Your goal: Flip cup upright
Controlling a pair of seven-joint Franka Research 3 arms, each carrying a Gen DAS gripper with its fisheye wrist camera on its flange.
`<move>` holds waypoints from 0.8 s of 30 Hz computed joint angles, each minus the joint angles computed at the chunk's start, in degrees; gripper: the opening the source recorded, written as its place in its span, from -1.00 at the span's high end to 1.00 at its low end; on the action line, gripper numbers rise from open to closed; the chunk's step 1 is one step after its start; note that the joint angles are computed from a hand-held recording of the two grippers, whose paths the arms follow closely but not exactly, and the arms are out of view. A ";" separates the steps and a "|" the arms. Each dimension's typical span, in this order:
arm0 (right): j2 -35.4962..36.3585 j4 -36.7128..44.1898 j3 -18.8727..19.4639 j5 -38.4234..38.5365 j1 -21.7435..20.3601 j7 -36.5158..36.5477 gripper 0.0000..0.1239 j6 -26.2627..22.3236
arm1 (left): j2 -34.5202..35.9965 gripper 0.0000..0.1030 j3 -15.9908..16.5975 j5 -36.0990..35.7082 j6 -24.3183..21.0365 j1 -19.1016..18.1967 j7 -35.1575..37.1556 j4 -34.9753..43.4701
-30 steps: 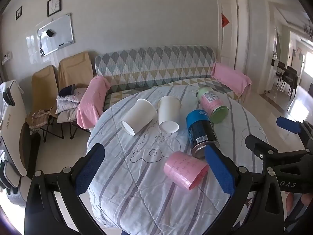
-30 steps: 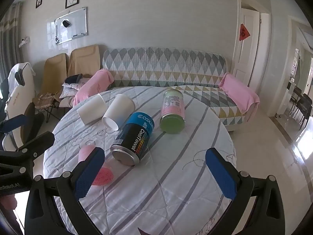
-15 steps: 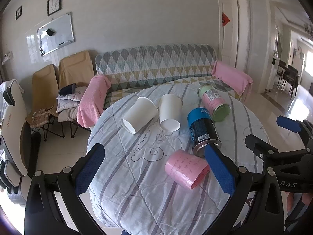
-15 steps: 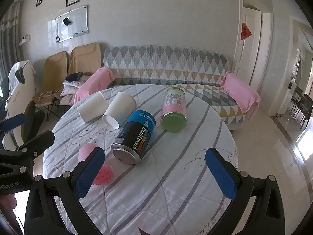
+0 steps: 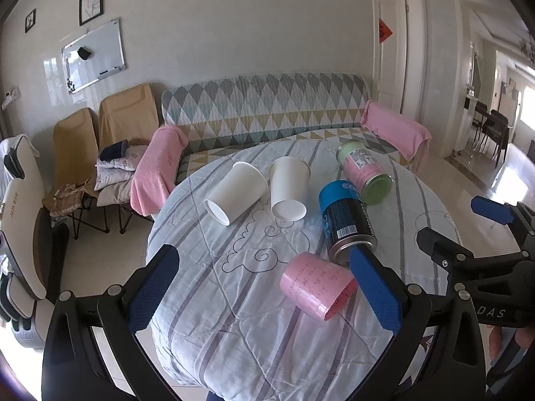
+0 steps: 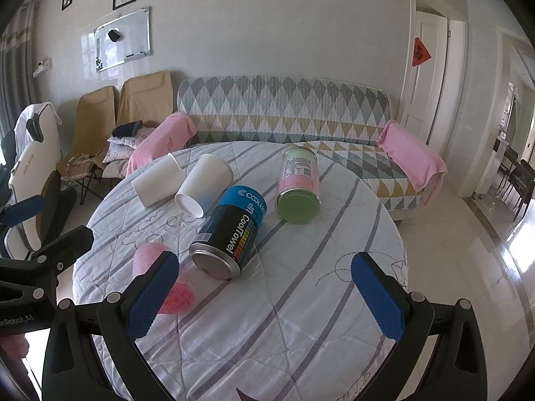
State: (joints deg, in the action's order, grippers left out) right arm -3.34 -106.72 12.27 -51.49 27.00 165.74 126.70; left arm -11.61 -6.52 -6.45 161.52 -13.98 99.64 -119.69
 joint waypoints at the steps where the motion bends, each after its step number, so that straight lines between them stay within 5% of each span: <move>1: -0.02 -0.01 -0.03 0.08 0.00 -0.09 -0.66 0.06 | 0.04 -1.00 -0.08 0.21 -0.16 0.09 -0.13 0.14; 24: -0.63 -1.31 -0.20 1.75 -0.69 -0.87 -0.66 1.35 | 0.81 -1.00 0.14 1.21 -2.72 2.05 -1.18 1.70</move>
